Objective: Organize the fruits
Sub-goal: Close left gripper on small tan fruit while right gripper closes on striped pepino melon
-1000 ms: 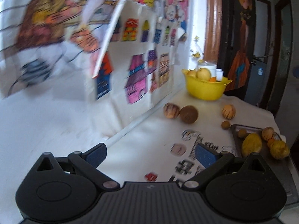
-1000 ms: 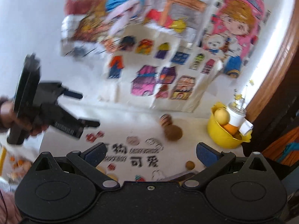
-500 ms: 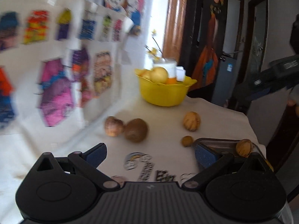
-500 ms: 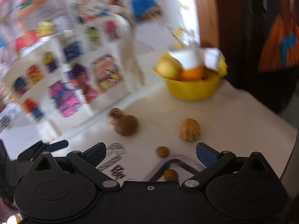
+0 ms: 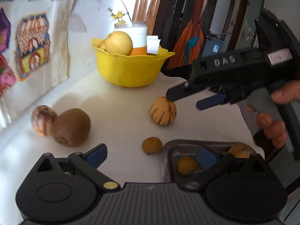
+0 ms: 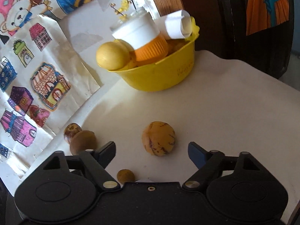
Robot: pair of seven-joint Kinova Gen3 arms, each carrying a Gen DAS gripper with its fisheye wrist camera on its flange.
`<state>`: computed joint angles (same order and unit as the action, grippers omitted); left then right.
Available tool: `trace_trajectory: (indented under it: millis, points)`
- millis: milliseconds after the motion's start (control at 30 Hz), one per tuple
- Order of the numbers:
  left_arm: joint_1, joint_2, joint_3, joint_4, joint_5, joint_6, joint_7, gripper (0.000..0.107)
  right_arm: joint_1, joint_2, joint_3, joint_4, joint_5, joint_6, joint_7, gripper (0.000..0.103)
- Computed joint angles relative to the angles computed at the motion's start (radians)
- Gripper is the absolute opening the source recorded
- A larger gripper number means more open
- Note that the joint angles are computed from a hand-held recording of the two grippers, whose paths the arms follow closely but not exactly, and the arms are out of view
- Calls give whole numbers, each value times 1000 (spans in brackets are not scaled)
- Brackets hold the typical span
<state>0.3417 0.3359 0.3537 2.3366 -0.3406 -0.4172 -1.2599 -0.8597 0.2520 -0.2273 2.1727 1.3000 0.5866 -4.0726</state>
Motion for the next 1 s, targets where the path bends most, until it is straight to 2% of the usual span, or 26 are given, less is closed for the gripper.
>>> trace_trajectory:
  millis: [100,367,433,567,667,733,867,1000]
  points:
    - [-31,37,33,-27,-33,5,42,90,14,14,9,11,42,-36,-32,79]
    - [-20,85,33,-68,-16,27,39,68,59,51,12,17,123,-92,-89,66]
    - [-15,92,29,-77,6,37,46,64,68,64,12,10,126,-97,-84,63]
    - [55,85,-28,-88,97,56,7,54,72,89,15,-9,118,-90,-61,61]
    - [49,90,-15,-97,106,68,1,50,66,104,22,-25,93,-82,-20,59]
    - [88,86,-46,-103,143,76,-30,44,59,111,30,-29,89,-84,-11,57]
    - [51,88,-8,-97,133,73,-26,33,46,120,40,-36,86,-79,3,55]
    - [42,91,2,-102,134,79,-18,31,33,126,46,-41,86,-67,14,54]
